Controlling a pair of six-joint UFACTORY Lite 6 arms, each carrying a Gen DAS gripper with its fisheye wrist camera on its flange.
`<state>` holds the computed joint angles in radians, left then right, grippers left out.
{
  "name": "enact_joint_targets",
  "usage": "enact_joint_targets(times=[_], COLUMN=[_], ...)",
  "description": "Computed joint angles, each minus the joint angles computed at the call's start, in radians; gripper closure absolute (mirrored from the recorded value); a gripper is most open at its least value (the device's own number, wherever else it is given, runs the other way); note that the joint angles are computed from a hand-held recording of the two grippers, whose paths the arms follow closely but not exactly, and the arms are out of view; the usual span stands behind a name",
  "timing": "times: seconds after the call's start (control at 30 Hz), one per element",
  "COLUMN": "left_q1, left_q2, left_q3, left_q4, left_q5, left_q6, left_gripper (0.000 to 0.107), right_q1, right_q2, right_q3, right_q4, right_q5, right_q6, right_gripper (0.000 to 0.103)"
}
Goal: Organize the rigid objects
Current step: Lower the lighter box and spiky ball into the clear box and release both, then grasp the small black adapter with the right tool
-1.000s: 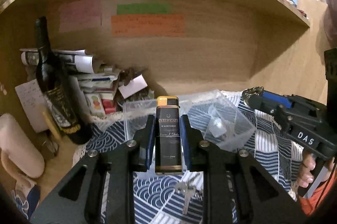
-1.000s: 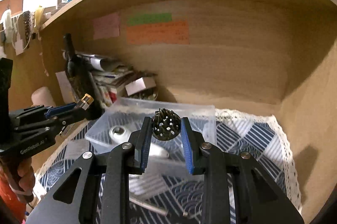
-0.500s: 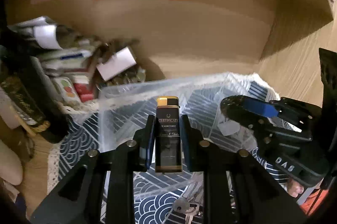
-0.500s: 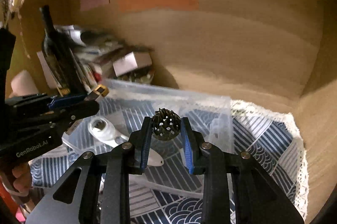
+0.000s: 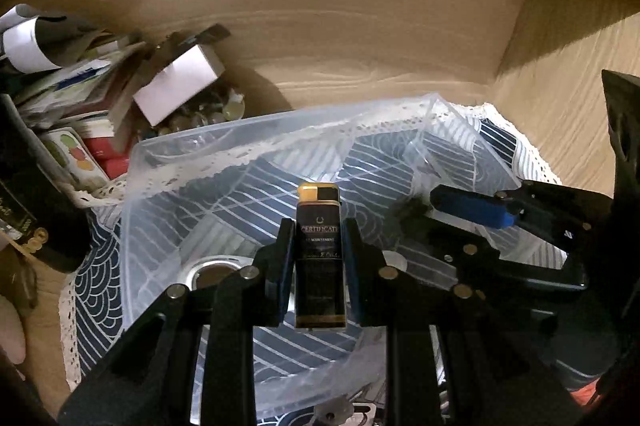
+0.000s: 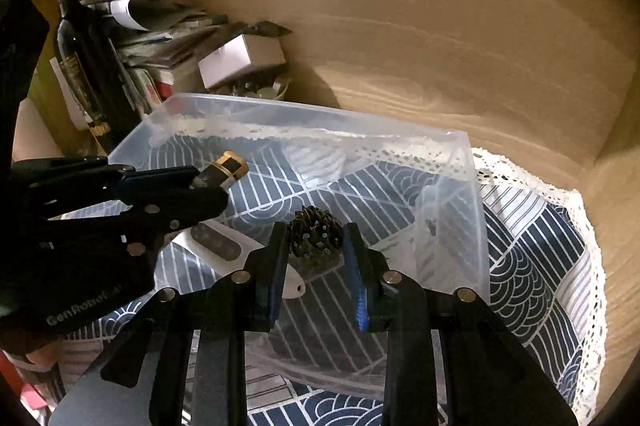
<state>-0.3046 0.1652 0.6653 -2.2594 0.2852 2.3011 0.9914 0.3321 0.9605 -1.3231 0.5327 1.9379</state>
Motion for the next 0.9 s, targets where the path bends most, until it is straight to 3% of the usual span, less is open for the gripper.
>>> enact_joint_targets(times=[0.17, 0.33, 0.43, 0.7, 0.9], left_q1=[-0.01, -0.003, 0.023, 0.115, 0.183], left_q2=[-0.03, -0.129, -0.231, -0.634, -0.928], left_q3=[-0.014, -0.061, -0.108, -0.28, -0.441], left_q4=[-0.043, -0.006, 0.103, 0.677, 1.155], left_q5=[-0.027, -0.049, -0.051, -0.055, 0.004], left_q6=[0.03, -0.011, -0.124, -0.676, -1.099], left_gripper=[0.083, 0.07, 0.057, 0.016, 0.011], right_q1=[0.005, 0.046, 0.076, 0.241, 0.377], right_q2=[-0.006, -0.051, -0.103, -0.267, -0.331], right_q3=[-0.006, -0.016, -0.036, -0.1, -0.156], right_q4=[0.003, 0.023, 0.028, 0.083, 0.139], right_q5=[0.002, 0.05, 0.085, 0.265, 0.383], right_q6=[0.001, 0.0, 0.005, 0.008, 0.048], right_gripper=[0.078, 0.071, 0.065, 0.055, 0.054])
